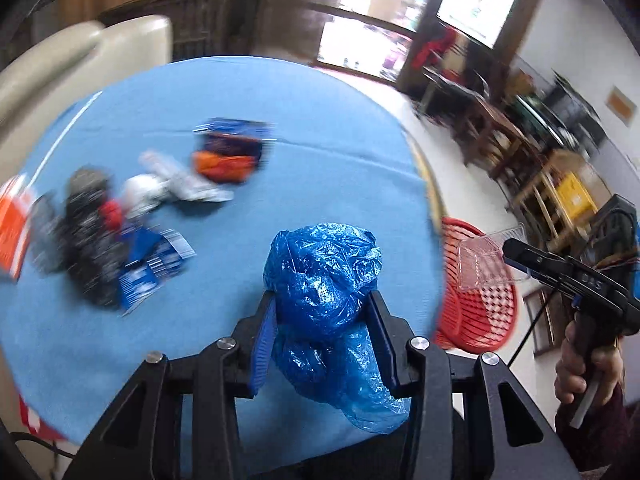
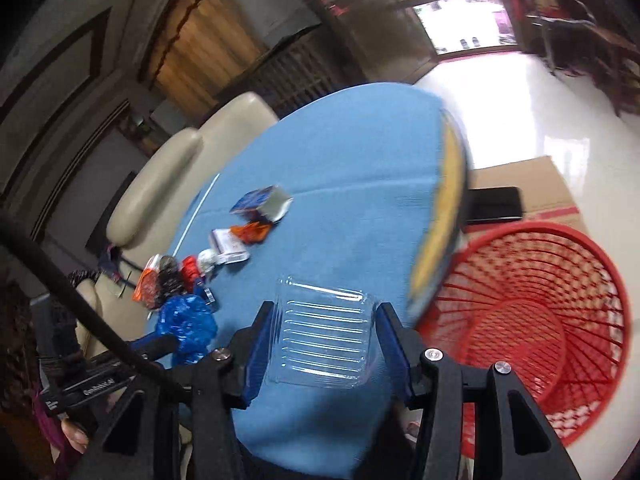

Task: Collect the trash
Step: 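Carry the blue bag and clear container over the red basket and open both tools, then move both tools back over the table toward the black bag and blue box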

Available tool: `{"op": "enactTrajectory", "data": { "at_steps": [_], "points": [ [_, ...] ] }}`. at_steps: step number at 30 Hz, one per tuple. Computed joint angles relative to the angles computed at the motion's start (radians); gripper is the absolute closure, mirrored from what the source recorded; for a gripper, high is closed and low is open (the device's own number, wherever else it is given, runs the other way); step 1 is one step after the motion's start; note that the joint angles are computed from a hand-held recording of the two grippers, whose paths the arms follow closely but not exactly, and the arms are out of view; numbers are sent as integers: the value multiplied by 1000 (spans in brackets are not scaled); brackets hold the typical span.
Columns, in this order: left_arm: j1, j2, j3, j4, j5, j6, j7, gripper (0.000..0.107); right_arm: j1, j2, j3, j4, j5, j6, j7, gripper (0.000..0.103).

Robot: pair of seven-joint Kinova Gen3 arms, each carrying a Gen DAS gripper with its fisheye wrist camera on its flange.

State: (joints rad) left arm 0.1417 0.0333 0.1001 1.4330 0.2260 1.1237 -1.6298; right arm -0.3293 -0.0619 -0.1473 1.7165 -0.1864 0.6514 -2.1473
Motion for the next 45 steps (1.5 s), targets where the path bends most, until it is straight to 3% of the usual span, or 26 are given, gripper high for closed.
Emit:
{"op": "enactTrajectory", "data": {
  "at_steps": [9, 14, 18, 24, 28, 39, 45],
  "points": [
    [198, 191, 95, -271, -114, 101, 42, 60, 114, -152, 81, 175, -27, 0, -19, 48],
    [280, 275, 90, -398, -148, 165, 81, 53, 161, -198, 79, 208, 3, 12, -50, 46],
    [291, 298, 79, -445, -130, 198, 106, 45, 171, -235, 106, 240, -18, -16, -41, 36],
    [250, 253, 61, -378, -105, 164, 110, 45, 192, -255, 72, 246, 12, -48, -60, 36],
    [216, 181, 43, -275, -121, 113, 134, 45, 176, -237, 57, 240, 13, -62, -69, 36],
    [154, -60, 41, 47, -401, -103, 306, 44, 75, -123, -7, 149, 30, -84, -55, 36],
    [49, -124, 15, 146, -445, -155, 363, 39, 27, -67, -47, 82, 92, -71, -81, 36]
  ]
}}
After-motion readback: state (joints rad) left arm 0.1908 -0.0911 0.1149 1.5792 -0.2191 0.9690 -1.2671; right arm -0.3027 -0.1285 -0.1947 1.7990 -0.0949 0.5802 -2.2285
